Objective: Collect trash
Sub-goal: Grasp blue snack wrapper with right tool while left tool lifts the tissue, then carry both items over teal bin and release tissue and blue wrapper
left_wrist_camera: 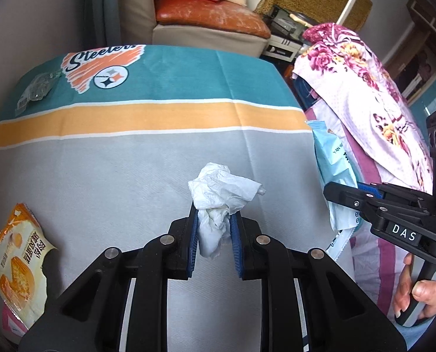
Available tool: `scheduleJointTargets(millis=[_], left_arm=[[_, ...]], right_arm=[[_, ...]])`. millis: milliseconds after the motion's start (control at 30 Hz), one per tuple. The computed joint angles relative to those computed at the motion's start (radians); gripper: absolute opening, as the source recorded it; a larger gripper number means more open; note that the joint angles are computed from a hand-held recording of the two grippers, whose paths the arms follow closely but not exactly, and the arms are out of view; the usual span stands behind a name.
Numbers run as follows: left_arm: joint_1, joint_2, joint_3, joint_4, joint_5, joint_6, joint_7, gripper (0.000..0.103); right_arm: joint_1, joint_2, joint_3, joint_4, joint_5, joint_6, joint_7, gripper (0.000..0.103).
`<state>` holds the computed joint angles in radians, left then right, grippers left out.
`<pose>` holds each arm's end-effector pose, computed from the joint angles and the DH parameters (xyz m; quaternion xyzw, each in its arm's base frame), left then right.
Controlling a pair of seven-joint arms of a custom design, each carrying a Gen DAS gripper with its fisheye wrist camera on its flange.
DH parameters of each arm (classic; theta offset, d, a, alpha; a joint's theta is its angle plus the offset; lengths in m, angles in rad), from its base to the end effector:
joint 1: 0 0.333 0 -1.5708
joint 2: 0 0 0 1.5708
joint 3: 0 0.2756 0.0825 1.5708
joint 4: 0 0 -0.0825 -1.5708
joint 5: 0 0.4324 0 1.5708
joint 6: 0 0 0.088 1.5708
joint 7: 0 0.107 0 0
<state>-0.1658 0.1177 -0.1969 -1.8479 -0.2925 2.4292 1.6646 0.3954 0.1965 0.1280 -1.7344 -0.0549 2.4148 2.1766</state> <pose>0.6288 -0.2358 0.4521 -0.5834 0.7689 -0.2591 0.0352 0.6053 0.3434 0.4593 -0.6658 0.7063 -0.0632 0.2322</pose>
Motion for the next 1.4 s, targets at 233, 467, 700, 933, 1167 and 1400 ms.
scheduleJointTargets(millis=[233,467,700,933,1167,1400], left_arm=[[-0.055,0.027,-0.031,0.051,0.052,-0.030,-0.021,0.021],[-0.121,0.098,-0.056,0.148,0.101,-0.055,-0.051,0.021],[-0.191,0.190,-0.072,0.270,0.150,-0.088,-0.073,0.021],[-0.256,0.310,-0.074,0.426,0.200,-0.136,-0.085,0.021],[-0.308,0.431,-0.064,0.580,0.235,-0.195,-0.091,0.021],[-0.335,0.486,-0.052,0.640,0.251,-0.200,-0.095,0.050]], right_arm=[[-0.034,-0.196,-0.022,-0.249,0.014,0.102,0.047,0.022],[-0.077,-0.372,-0.047,-0.454,-0.013,0.152,0.113,0.023],[-0.124,-0.498,-0.067,-0.585,-0.060,0.150,0.162,0.023],[-0.152,-0.552,-0.084,-0.647,-0.068,0.146,0.173,0.024],[-0.166,-0.550,-0.096,-0.659,-0.057,0.139,0.158,0.025],[-0.182,-0.540,-0.101,-0.653,-0.058,0.122,0.152,0.025]])
